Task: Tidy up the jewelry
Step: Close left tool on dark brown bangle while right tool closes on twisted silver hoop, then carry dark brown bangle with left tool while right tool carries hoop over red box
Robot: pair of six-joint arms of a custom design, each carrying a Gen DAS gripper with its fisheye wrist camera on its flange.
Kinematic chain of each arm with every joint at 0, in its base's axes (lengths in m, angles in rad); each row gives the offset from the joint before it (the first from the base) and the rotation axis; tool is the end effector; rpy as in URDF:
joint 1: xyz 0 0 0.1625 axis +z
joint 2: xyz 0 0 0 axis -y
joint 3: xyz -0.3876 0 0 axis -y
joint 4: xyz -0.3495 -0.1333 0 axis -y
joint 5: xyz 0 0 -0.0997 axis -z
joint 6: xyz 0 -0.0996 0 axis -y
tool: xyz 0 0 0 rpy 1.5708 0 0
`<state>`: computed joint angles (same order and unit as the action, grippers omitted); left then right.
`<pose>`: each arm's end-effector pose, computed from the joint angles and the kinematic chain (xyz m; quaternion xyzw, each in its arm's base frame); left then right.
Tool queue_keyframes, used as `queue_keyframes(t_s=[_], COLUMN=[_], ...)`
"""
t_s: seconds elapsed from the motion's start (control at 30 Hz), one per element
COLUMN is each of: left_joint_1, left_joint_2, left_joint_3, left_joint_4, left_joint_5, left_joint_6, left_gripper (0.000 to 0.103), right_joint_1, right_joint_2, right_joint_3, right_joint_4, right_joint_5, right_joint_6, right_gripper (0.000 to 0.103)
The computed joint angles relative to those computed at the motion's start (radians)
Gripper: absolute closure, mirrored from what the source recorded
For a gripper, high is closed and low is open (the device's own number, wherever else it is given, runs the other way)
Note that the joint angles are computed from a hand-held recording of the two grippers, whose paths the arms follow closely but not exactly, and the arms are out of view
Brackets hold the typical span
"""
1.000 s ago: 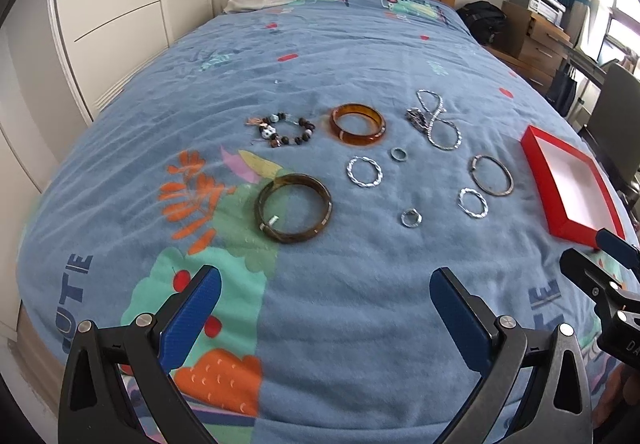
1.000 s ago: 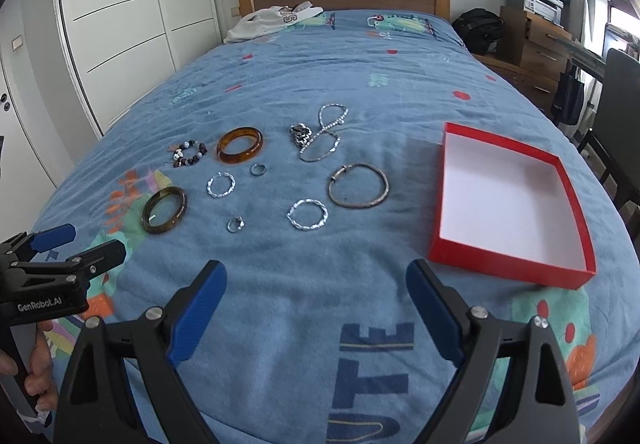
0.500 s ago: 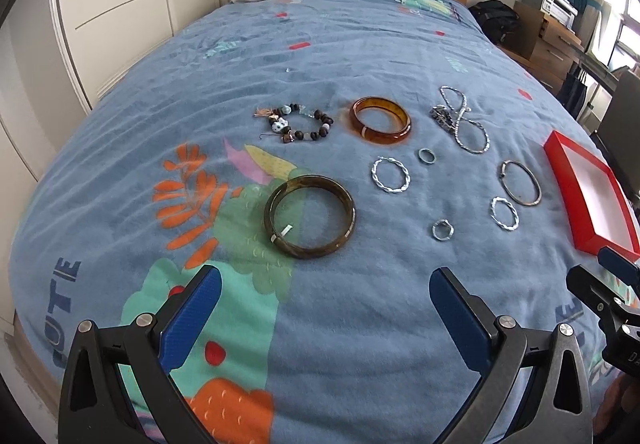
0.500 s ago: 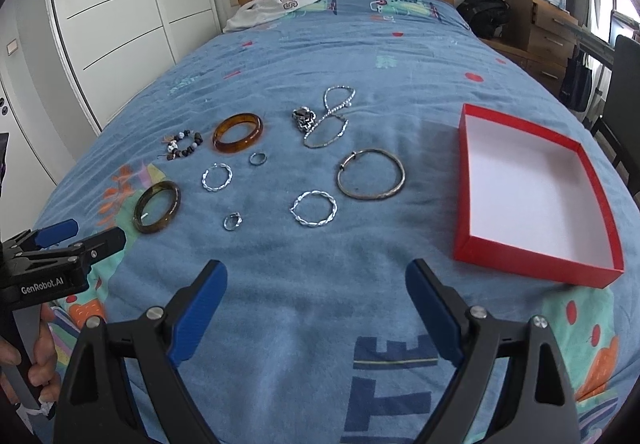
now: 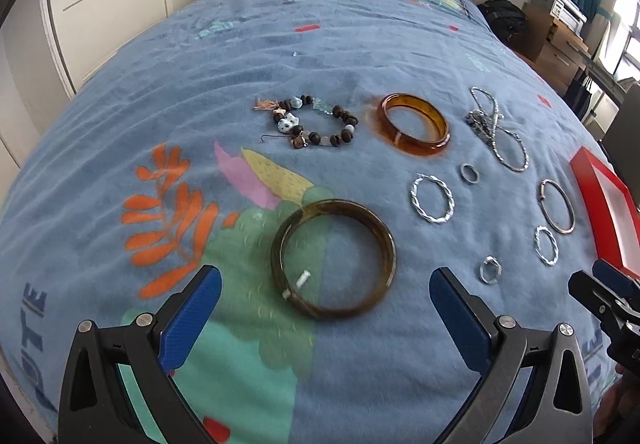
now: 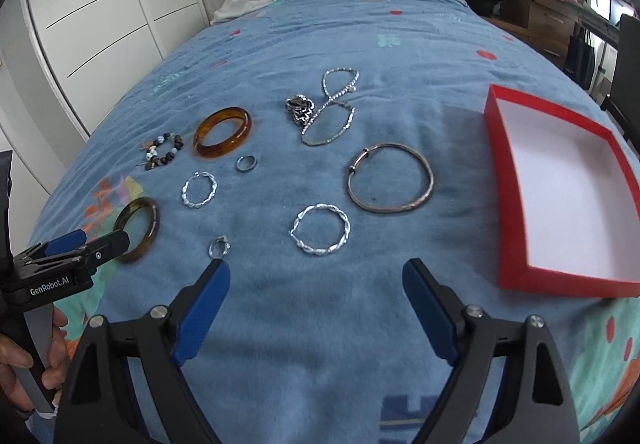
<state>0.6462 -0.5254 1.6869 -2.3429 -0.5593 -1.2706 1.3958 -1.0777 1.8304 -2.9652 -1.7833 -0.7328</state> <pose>-0.3053 -0.5030 -0.0505 -0.0554 0.8616 -0.3459 0.3673 0.0102 -0.5874 0.2467 0.2276 -0.9164 0.2377 0.2280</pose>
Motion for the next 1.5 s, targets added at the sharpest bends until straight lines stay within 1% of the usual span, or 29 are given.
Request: queue_keyframes(t_s=[0.13, 0.23, 0.47, 0.57, 0.7, 0.77, 0.87, 0.93, 1.0, 1.17, 1.4, 1.5], left_joint_1=[0.023, 0.041, 0.065, 0.069, 0.071, 0.071, 0.070, 0.068, 0.069, 0.067, 0.055, 0.044], left_joint_2=[0.011, 0.019, 0.032, 0.036, 0.040, 0.046, 0.050, 0.053, 0.056, 0.056, 0.047, 0.042], left_joint_3=[-0.011, -0.022, -0.029, -0.027, -0.028, -0.033, -0.031, -0.030, -0.033, -0.028, -0.016, -0.019], left_joint_4=[-0.032, -0.045, -0.063, -0.075, -0.086, -0.091, -0.114, -0.127, -0.123, -0.138, -0.161, -0.142], left_joint_5=[-0.005, -0.007, -0.026, -0.028, -0.025, -0.023, -0.020, -0.017, -0.013, -0.013, -0.020, -0.016], left_joint_6=[0.049, 0.070, 0.096, 0.104, 0.116, 0.131, 0.153, 0.166, 0.170, 0.176, 0.175, 0.165], left_gripper=[0.001, 0.001, 0.001, 0.003, 0.009, 0.013, 0.020, 0.026, 0.026, 0.027, 0.027, 0.027], right_joint_1=[0.001, 0.000, -0.001, 0.000, 0.002, 0.003, 0.002, 0.001, -0.002, -0.017, -0.021, -0.019], right_joint_2=[0.043, 0.066, 0.100, 0.112, 0.124, 0.129, 0.132, 0.134, 0.133, 0.117, 0.096, 0.079], right_joint_3=[-0.045, -0.072, -0.108, -0.121, -0.134, -0.138, -0.141, -0.143, -0.145, -0.151, -0.146, -0.135], right_joint_4=[0.015, 0.022, 0.020, 0.022, 0.032, 0.031, 0.036, 0.042, 0.053, 0.099, 0.128, 0.134], right_joint_5=[-0.017, -0.025, -0.039, -0.041, -0.040, -0.040, -0.034, -0.030, -0.022, 0.023, 0.051, 0.062], right_joint_6=[0.033, 0.051, 0.060, 0.059, 0.059, 0.054, 0.048, 0.038, 0.030, 0.029, 0.025, 0.024], right_gripper=[0.023, 0.024, 0.026, 0.029, 0.040, 0.044, 0.049, 0.057, 0.062, 0.062, 0.062, 0.062])
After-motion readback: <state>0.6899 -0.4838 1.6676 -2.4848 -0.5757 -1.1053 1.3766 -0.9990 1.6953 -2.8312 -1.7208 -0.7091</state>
